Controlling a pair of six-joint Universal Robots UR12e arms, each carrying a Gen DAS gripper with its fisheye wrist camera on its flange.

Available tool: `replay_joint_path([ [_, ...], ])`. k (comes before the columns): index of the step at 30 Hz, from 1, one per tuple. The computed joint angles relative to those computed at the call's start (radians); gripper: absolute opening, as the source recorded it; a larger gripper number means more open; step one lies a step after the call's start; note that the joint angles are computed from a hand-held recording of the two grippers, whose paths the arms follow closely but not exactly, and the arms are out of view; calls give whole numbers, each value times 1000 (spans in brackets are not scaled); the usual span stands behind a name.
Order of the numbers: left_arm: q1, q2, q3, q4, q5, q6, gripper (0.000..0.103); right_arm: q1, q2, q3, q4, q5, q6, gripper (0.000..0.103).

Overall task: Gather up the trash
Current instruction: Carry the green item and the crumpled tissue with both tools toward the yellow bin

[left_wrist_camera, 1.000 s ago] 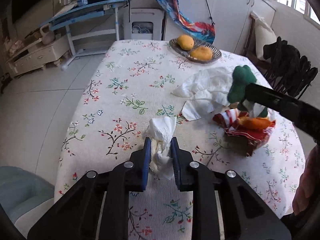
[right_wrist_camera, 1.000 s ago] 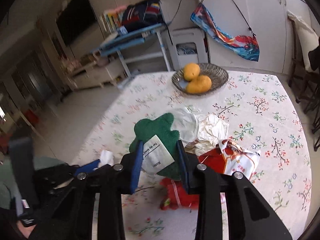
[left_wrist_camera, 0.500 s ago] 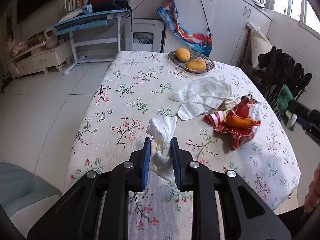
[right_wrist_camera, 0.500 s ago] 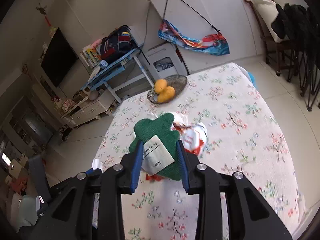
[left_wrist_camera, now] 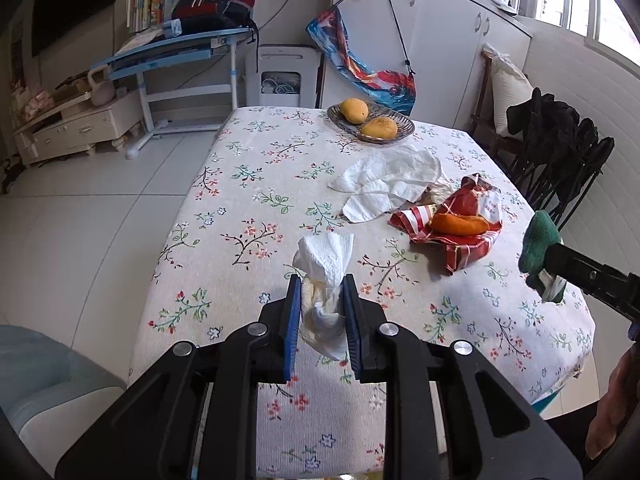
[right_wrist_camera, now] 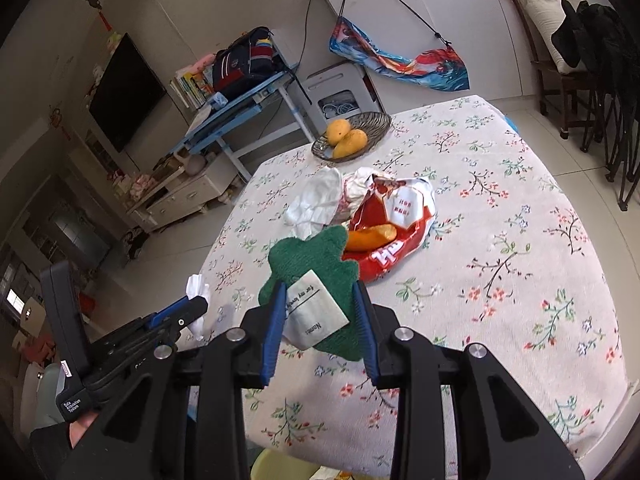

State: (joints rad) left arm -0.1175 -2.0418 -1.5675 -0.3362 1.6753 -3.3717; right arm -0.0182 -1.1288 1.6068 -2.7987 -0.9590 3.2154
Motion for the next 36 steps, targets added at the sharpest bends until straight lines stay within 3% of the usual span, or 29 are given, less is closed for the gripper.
replay_joint_path([
  [20, -22, 59, -96, 48, 33, 28, 20, -7, -56, 100, -15, 33, -15, 34],
  [36, -34, 95, -151, 69, 31, 41, 20, 0, -90, 160, 25, 53, -42, 34],
])
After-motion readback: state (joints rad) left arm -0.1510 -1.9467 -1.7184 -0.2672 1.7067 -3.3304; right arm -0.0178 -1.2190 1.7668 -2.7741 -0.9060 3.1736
